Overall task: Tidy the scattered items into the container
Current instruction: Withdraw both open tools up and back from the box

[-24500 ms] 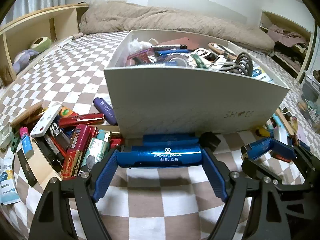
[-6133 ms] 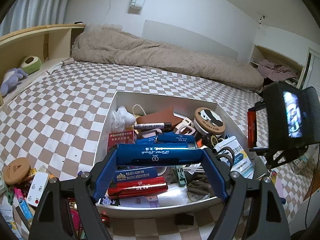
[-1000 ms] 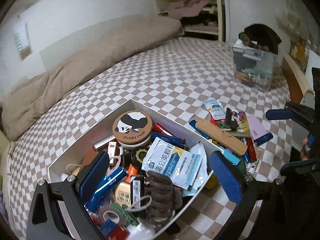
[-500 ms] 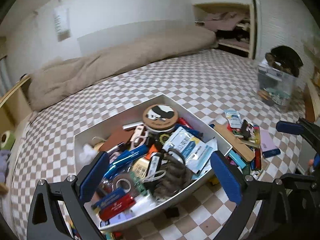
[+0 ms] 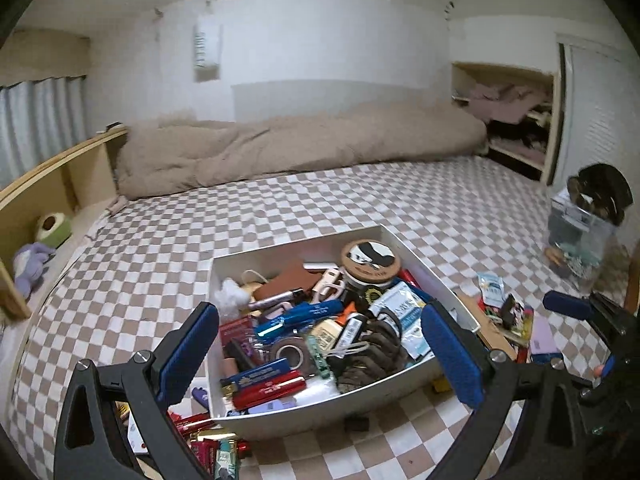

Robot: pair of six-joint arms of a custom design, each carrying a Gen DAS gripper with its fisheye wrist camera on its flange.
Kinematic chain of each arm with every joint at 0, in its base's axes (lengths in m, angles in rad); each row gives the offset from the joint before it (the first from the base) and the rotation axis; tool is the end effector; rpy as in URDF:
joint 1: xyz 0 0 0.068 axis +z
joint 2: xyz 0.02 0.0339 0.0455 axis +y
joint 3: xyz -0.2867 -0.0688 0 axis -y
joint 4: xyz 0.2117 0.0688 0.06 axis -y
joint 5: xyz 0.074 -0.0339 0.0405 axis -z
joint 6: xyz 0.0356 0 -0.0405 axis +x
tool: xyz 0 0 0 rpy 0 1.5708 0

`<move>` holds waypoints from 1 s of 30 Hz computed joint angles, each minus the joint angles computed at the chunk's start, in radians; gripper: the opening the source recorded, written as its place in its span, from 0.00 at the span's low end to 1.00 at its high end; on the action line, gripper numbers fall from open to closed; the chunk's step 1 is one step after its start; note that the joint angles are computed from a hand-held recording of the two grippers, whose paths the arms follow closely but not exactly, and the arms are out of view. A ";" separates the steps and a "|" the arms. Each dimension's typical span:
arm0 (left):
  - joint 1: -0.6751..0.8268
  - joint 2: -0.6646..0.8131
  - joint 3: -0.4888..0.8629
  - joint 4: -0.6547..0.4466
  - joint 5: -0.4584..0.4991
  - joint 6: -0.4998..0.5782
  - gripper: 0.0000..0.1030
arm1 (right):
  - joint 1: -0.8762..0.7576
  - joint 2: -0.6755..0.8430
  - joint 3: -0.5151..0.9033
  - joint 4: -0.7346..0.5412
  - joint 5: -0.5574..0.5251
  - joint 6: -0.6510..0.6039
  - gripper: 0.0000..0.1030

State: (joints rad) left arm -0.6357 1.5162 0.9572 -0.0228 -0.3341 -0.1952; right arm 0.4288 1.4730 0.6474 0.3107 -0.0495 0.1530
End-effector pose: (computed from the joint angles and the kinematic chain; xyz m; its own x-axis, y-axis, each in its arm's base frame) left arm 0.2528 -0.1720 0.2792 -0.4998 0.1411 -0.8546 0.2482 0.9686 0.0147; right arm 0.2494 0.1159 0.2300 -0.5119 -0.0667 -0.8565 -0.3809 0.9112 0.1567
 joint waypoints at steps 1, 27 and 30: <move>-0.002 -0.007 -0.010 0.008 -0.011 -0.004 0.99 | 0.004 0.005 0.002 0.004 0.002 0.003 1.00; -0.052 -0.103 -0.193 0.067 -0.185 -0.125 0.99 | 0.068 0.017 0.020 -0.004 0.111 -0.001 1.00; -0.046 -0.117 -0.209 0.076 -0.182 -0.120 0.99 | 0.069 0.018 0.025 -0.009 0.115 -0.001 1.00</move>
State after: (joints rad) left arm -0.6820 1.3994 0.7484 0.0529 -0.5161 -0.3153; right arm 0.4979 1.4910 0.6722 0.3015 0.0658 0.1516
